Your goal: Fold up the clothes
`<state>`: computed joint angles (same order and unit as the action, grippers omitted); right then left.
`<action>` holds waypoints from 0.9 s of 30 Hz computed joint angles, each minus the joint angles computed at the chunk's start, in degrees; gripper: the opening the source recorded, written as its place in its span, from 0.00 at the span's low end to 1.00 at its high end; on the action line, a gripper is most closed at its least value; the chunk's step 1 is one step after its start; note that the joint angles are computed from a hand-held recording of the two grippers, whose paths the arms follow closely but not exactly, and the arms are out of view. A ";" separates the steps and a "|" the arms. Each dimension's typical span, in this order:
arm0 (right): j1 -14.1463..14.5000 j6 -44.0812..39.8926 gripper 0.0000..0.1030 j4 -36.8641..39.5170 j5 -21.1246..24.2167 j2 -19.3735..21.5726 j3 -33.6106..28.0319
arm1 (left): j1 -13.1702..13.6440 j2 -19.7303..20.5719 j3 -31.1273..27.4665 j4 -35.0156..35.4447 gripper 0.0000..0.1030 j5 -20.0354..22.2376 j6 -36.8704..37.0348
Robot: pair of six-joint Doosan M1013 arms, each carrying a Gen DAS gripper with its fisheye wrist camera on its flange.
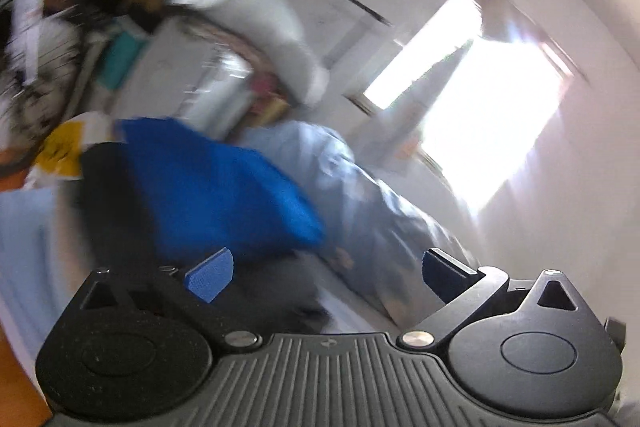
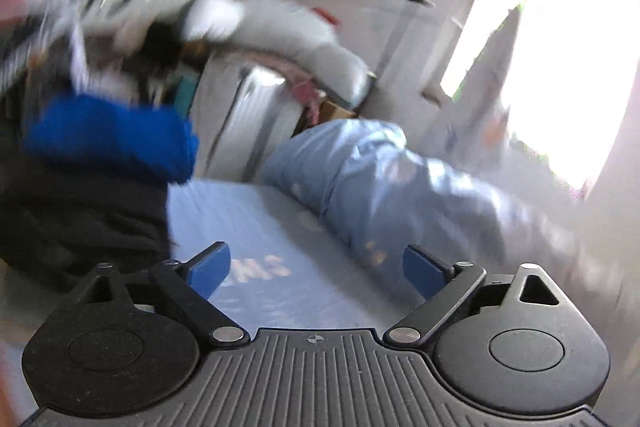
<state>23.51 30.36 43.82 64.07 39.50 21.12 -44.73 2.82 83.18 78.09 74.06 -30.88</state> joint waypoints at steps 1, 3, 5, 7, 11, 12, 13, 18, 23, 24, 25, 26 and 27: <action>-1.69 1.44 0.93 1.82 0.81 -0.98 1.64 | 0.07 1.09 -1.66 -0.28 1.00 -1.95 2.25; -5.06 3.99 0.94 5.40 1.71 -3.10 5.41 | 0.32 3.45 -4.96 -0.64 1.00 -6.01 5.41; -8.17 5.11 1.00 8.23 1.29 -5.25 9.83 | 0.77 6.17 -8.65 -1.50 1.00 -10.05 8.51; -10.58 6.23 1.00 10.05 0.70 -6.46 12.99 | 1.50 9.05 -12.48 -3.59 1.00 -14.55 11.64; -14.27 8.93 1.00 10.36 -2.85 -8.36 18.16 | 2.94 15.32 -20.52 -10.34 1.00 -21.69 19.08; -15.44 9.15 1.00 10.62 -4.07 -8.56 19.49 | 3.24 16.87 -22.45 -12.48 1.00 -22.45 21.12; -16.32 10.26 1.00 9.40 -5.33 -8.67 20.44 | 3.52 18.52 -24.55 -14.87 1.00 -22.76 23.70; -16.86 20.90 1.00 -4.82 -10.91 -7.18 21.53 | 4.90 26.52 -34.72 -25.85 1.00 -22.53 36.93; -16.83 26.63 1.00 -10.53 -14.38 -4.78 21.93 | 5.94 35.19 -46.58 -31.42 1.00 -16.24 43.84; -16.68 27.60 1.00 -11.45 -14.84 -4.16 21.68 | 6.18 36.61 -48.47 -31.86 1.00 -15.32 44.99; -16.74 28.12 1.00 -12.07 -15.03 -3.55 21.30 | 6.39 38.05 -50.37 -32.06 1.00 -14.48 46.18; -16.83 28.62 1.00 -12.67 -15.19 -2.94 20.89 | 6.60 39.59 -52.42 -32.27 1.00 -13.48 47.30; -16.91 29.13 1.00 -13.28 -15.34 -2.31 20.45 | 6.78 40.97 -54.19 -32.53 1.00 -12.55 48.36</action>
